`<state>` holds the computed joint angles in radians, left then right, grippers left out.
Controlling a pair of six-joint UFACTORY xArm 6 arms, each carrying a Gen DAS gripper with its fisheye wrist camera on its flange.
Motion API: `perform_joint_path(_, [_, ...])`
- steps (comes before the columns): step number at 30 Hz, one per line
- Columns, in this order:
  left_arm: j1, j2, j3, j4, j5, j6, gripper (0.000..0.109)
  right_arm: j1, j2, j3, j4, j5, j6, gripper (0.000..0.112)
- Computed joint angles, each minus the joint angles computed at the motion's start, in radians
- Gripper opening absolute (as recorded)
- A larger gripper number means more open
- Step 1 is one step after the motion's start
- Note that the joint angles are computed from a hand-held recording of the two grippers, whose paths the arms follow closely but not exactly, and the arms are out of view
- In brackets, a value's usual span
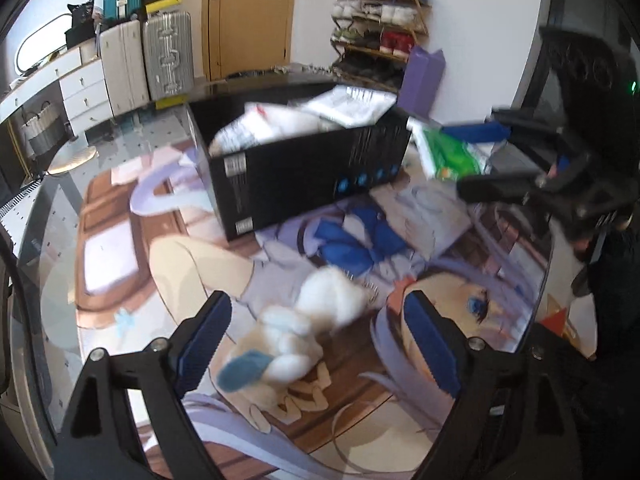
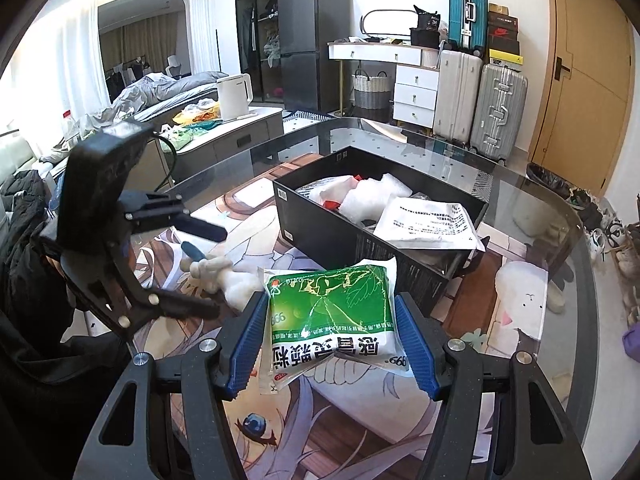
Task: Organize soft objects
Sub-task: 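Lift the plush toy with the left gripper while the right carries the green packet over the box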
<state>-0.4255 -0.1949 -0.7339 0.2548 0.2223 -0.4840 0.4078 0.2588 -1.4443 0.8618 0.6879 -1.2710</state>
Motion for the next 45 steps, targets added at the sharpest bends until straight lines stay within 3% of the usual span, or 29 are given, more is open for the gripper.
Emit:
perform_joint_path(1, [-0.001, 0.007, -0.005, 0.011, 0.013, -0.004, 0.079, 0.001, 0.0, 0.0, -0.002, 0.001, 0.001, 0.065])
perform_joint_path(3, [-0.005, 0.022, -0.025, 0.076, 0.061, -0.047, 0.048, 0.0, 0.0, 0.0, -0.004, 0.004, -0.001, 0.065])
perform_joint_path(5, [-0.005, 0.02, -0.027, 0.126, 0.074, -0.077, 0.036, 0.001, 0.005, -0.006, -0.007, 0.005, 0.0, 0.065])
perform_joint_path(6, [-0.004, 0.012, -0.018, 0.102, 0.059, -0.062, 0.034, 0.001, 0.004, -0.005, -0.006, 0.003, 0.001, 0.065])
perform_joint_path(15, [0.007, -0.059, -0.001, 0.137, -0.038, -0.143, 0.033, -0.003, -0.01, 0.005, 0.05, -0.003, -0.039, 0.065])
perform_joint_path(20, [0.025, -0.069, -0.035, 0.262, -0.068, -0.287, 0.033, -0.007, -0.026, 0.006, 0.119, -0.022, -0.067, 0.065])
perform_joint_path(32, [0.094, 0.046, -0.214, 0.478, -0.011, -0.52, 0.033, 0.019, 0.057, -0.121, 0.07, -0.131, 0.063, 0.065])
perform_joint_path(45, [0.13, 0.186, -0.346, 0.548, 0.026, -0.604, 0.033, 0.036, 0.217, -0.31, -0.041, -0.147, 0.221, 0.065])
